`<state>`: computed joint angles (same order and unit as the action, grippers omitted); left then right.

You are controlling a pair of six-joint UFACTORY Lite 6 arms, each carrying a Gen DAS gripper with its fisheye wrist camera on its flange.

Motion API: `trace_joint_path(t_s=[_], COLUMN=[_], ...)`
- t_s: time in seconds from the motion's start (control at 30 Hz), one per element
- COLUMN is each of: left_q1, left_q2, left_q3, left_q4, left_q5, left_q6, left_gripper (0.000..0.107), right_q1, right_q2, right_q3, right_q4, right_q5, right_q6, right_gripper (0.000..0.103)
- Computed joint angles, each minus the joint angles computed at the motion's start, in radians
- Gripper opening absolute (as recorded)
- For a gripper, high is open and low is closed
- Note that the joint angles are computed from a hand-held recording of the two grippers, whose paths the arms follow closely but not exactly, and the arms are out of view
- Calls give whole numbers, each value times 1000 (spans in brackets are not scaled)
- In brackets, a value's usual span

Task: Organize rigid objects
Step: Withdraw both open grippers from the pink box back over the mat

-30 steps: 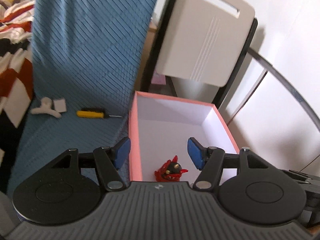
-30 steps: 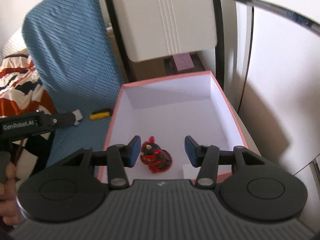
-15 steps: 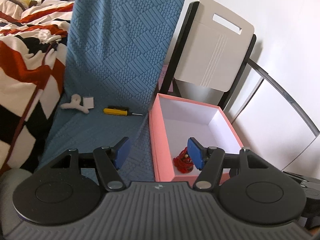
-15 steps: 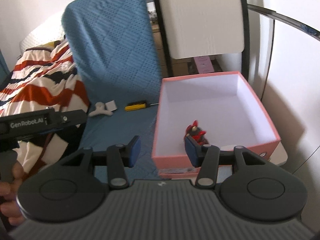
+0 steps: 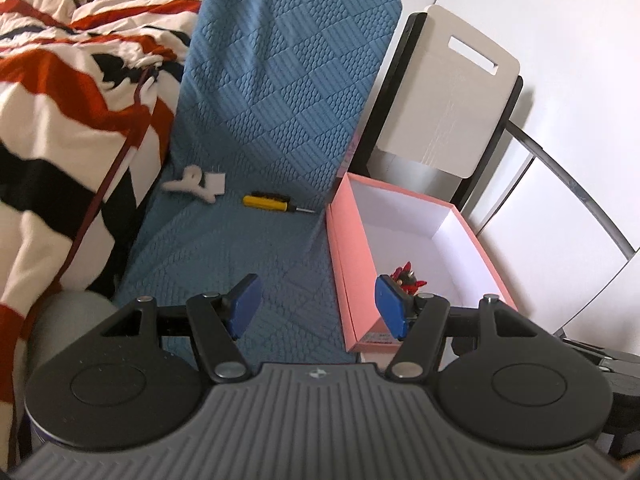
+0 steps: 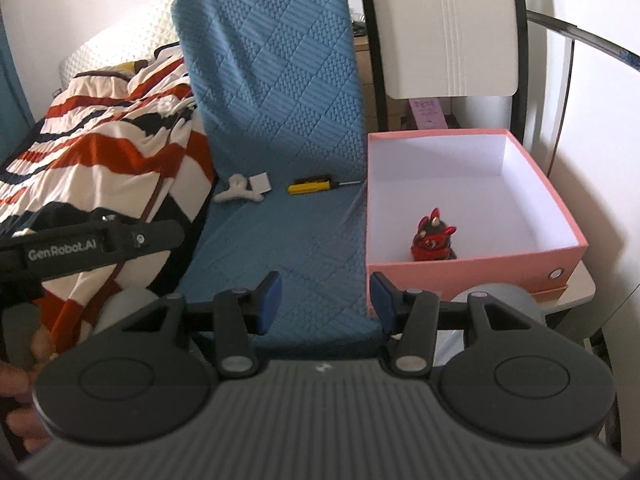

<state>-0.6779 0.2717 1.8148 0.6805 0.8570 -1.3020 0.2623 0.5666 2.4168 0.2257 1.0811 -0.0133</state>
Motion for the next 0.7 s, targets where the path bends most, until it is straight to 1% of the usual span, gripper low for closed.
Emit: trace_joint_path(t_s=[0.13, 0.23, 0.37, 0.5, 0.7], left_q1=[-7, -1, 18, 49, 122], left_q2=[-46, -51, -46, -34, 17], left_q3=[-74, -90, -88, -83, -58], left_q4=[16, 20, 14, -11, -88], left_q5=[-18, -25, -37, -54, -101], left_q6=[-34, -42, -37, -19, 55], left_gripper=[68, 68, 68, 68, 68], right_q1=[23, 27, 28, 27, 27], right_q2=[-51, -74, -70, -35, 105], right_q3=[-89, -135, -146, -107, 80], right_q4=[-16, -19, -22, -22, -19], right_q5=[-38, -59, -63, -44, 31], right_q6=[10, 12, 27, 31, 44], right_gripper=[52, 52, 52, 52, 52])
